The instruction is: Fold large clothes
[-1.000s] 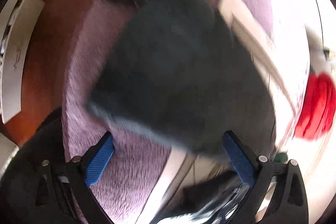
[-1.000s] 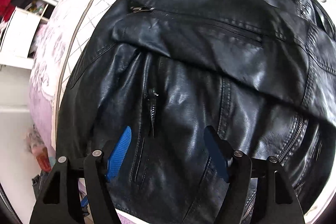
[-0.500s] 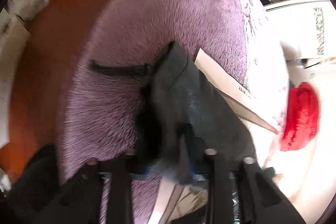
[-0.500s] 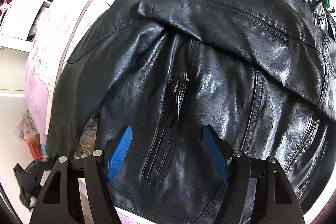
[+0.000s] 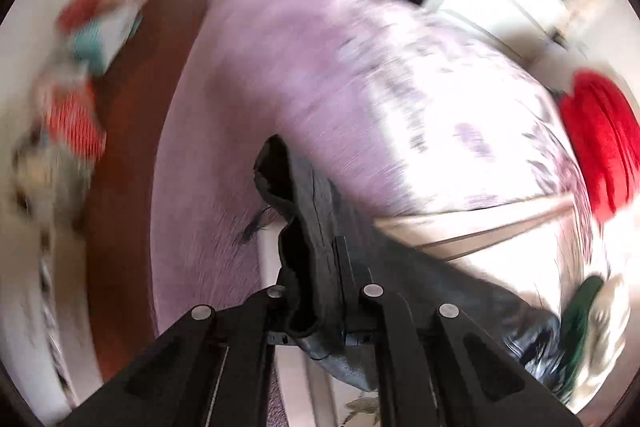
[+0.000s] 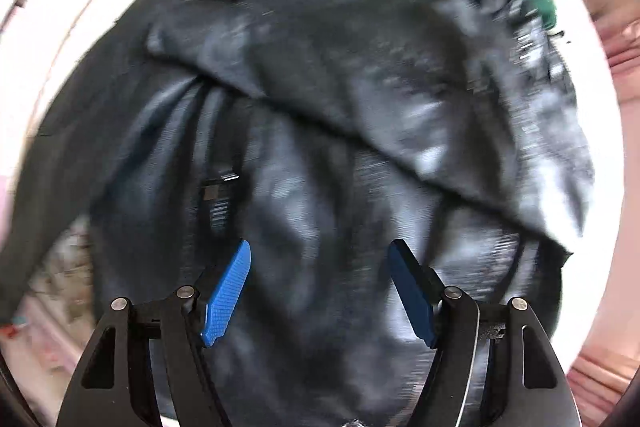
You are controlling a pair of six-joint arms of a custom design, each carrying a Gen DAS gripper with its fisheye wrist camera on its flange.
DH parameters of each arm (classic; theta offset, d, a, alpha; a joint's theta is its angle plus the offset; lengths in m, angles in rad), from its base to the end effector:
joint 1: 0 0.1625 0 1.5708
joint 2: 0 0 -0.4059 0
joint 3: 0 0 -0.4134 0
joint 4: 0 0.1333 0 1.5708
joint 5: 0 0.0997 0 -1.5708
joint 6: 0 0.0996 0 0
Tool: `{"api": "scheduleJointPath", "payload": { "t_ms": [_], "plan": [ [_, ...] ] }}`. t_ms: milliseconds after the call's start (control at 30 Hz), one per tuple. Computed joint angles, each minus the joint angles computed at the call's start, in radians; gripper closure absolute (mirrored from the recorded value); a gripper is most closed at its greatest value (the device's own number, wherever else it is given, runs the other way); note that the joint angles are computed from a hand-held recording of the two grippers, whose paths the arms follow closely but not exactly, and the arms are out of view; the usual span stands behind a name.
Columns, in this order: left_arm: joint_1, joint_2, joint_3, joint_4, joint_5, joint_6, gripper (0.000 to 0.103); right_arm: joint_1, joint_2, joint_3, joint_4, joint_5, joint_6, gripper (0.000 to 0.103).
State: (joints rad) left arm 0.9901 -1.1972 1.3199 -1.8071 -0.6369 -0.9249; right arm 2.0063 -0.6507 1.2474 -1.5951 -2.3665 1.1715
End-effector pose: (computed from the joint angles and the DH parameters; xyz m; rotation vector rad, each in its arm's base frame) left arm -0.1860 -0.6724 0.4423 -0.4737 2.3276 -0.9169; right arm 0.3563 -0.6184 0.0635 -0.5355 -2.1421 0.2152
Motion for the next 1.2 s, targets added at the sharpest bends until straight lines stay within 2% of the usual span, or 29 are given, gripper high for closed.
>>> {"api": "scheduleJointPath", "payload": {
  "t_ms": [33,133,167,300,400,500,567,600,700,767,867,933,1000,1100,1133,1200],
  "plan": [
    [-0.021,0.032,-0.056,0.029,0.028,0.064,0.098,-0.002,-0.004,-0.007,0.032,-0.017,0.021,0.017],
    [-0.064,0.144,-0.221,0.06,0.042,0.266,0.098,-0.012,-0.029,-0.006,0.078,-0.072,0.059,0.016],
    [-0.074,0.163,-0.246,0.069,0.031,0.303,0.098,-0.02,-0.057,0.017,0.048,-0.079,0.053,0.016],
    [-0.121,0.287,-0.386,0.087,-0.084,0.512,0.098,-0.039,-0.161,0.097,-0.005,-0.092,0.079,0.016],
    [-0.174,0.377,-0.462,0.102,-0.185,0.63,0.098,-0.053,-0.278,0.201,-0.048,-0.087,0.126,0.016],
    [-0.238,0.453,-0.487,0.088,-0.308,0.749,0.098,-0.067,-0.436,0.344,-0.077,-0.064,0.208,0.016],
    [-0.269,0.517,-0.535,0.109,-0.379,0.784,0.098,-0.083,-0.543,0.445,-0.107,-0.03,0.231,0.016],
    [-0.29,0.545,-0.536,0.125,-0.446,0.79,0.098,-0.088,-0.588,0.481,-0.083,-0.022,0.257,0.016],
    [-0.324,0.608,-0.527,0.143,-0.579,0.797,0.098,-0.069,-0.7,0.573,0.014,-0.031,0.372,0.016],
    [-0.348,0.648,-0.519,0.132,-0.621,0.818,0.098,-0.066,-0.795,0.654,0.06,-0.028,0.463,0.016],
    [-0.391,0.667,-0.436,0.08,-0.654,0.874,0.098,-0.092,-0.946,0.797,0.01,0.006,0.533,0.016],
    [-0.412,0.693,-0.409,0.08,-0.656,0.881,0.098,-0.124,-1.031,0.875,-0.033,0.029,0.535,0.016],
    [-0.419,0.733,-0.423,0.124,-0.63,0.88,0.097,-0.143,-1.082,0.921,-0.066,0.038,0.527,0.016],
    [-0.415,0.787,-0.492,0.239,-0.623,0.855,0.091,-0.184,-1.17,1.0,-0.192,0.055,0.448,0.016],
    [-0.409,0.803,-0.525,0.271,-0.64,0.855,0.087,-0.198,-1.197,1.024,-0.242,0.062,0.417,0.016],
    [-0.404,0.797,-0.538,0.273,-0.666,0.865,0.064,-0.221,-1.248,1.064,-0.344,0.075,0.354,0.016]
  ]
}}
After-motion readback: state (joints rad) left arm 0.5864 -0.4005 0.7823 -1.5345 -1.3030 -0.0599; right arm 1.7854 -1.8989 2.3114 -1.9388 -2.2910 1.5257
